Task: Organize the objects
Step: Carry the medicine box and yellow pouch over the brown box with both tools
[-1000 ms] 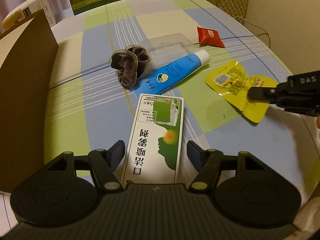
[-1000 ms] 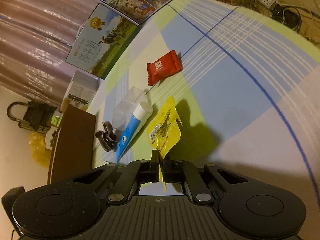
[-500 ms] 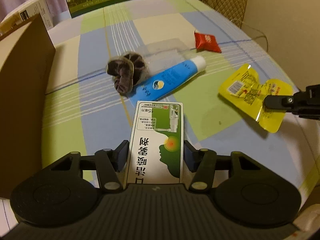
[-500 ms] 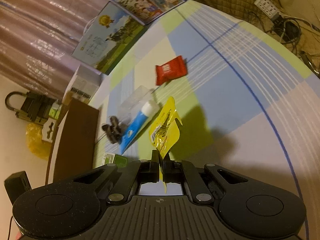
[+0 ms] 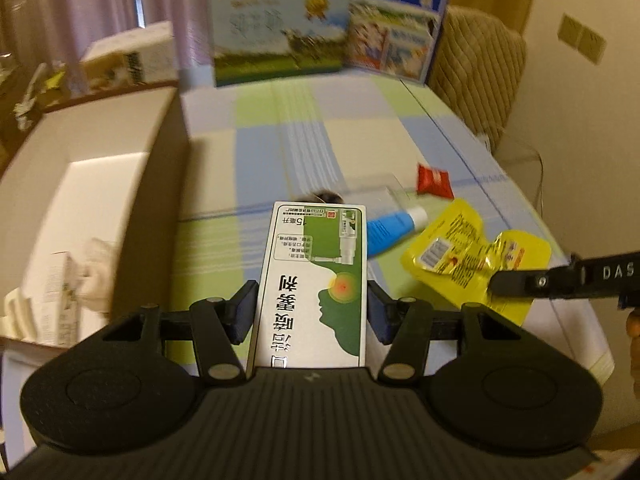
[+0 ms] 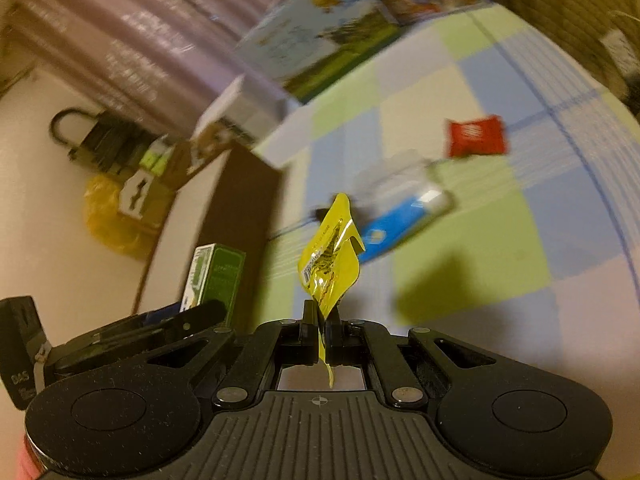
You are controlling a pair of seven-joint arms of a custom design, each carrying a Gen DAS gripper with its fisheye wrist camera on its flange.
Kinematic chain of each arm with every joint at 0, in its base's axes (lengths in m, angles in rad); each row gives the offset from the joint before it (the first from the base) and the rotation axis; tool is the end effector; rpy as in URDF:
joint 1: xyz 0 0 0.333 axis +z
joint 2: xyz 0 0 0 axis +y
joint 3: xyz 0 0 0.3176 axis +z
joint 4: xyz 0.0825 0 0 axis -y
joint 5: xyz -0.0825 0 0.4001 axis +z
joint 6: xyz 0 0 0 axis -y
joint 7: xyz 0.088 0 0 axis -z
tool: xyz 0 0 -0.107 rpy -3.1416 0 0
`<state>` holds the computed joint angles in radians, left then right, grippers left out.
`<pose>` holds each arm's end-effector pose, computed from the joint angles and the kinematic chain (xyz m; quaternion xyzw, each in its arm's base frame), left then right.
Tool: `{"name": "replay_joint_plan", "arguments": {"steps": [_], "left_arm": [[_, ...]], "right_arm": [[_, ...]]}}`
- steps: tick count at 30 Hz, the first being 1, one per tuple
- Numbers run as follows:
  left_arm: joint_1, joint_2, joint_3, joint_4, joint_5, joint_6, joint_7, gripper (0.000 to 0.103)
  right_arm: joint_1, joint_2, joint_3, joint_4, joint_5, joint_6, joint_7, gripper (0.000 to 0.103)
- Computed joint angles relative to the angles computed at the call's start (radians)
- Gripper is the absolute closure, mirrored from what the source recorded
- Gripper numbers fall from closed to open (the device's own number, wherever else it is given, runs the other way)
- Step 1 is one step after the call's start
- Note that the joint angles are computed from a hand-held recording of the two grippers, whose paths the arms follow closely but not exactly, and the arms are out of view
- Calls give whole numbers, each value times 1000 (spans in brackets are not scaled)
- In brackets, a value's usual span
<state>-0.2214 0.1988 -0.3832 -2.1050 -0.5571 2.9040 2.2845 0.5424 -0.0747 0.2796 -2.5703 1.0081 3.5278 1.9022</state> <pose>0.5346 -0.3208 0.3825 -0.3614 0.8712 -0.3190 0.0933 0.3862 0.2649 0.3733 -0.4099 0.7994 -0.0376 0.4376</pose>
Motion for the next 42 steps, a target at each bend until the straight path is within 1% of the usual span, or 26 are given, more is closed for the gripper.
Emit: {"name": "replay_joint_plan", "arguments": {"steps": [4, 8, 10, 13, 16, 19, 23, 25, 27, 30, 33, 38, 42], "left_arm": [[28, -47, 8, -16, -66, 7, 29, 51], [40, -79, 37, -23, -128, 15, 60, 51], [44, -91, 54, -24, -149, 22, 72, 51], [56, -107, 78, -24, -189, 23, 105, 51], [67, -111, 102, -12, -212, 25, 127, 51], [80, -98, 121, 7, -206, 31, 130, 51], [105, -63, 129, 46, -166, 37, 113, 51], [121, -41, 129, 70, -140, 35, 99, 51], [138, -14, 126, 99, -113, 26, 87, 51], [155, 32, 124, 147, -50, 19, 53, 51], [165, 88, 128, 209, 32, -4, -4, 51], [149, 198, 162, 331, 209, -42, -140, 51], [151, 291, 168, 448, 310, -100, -217, 51]], "right_arm": [[3, 35, -23, 61, -144, -16, 50, 103], [2, 90, -57, 126, -372, -36, 186, 103], [-11, 125, -68, 163, -503, -44, 272, 103], [-13, 182, -80, 239, -606, -65, 321, 103], [-47, 242, -66, 313, -734, -81, 395, 103], [-37, 310, -84, 407, -788, -104, 410, 103], [11, 399, -133, 541, -808, -143, 395, 103], [60, 440, -185, 607, -795, -177, 389, 103], [118, 479, -250, 669, -783, -214, 391, 103], [153, 533, -304, 746, -793, -265, 414, 103], [210, 588, -389, 829, -825, -330, 466, 103], [221, 679, -440, 966, -892, -441, 550, 103], [186, 755, -427, 1090, -945, -538, 584, 103]]}}
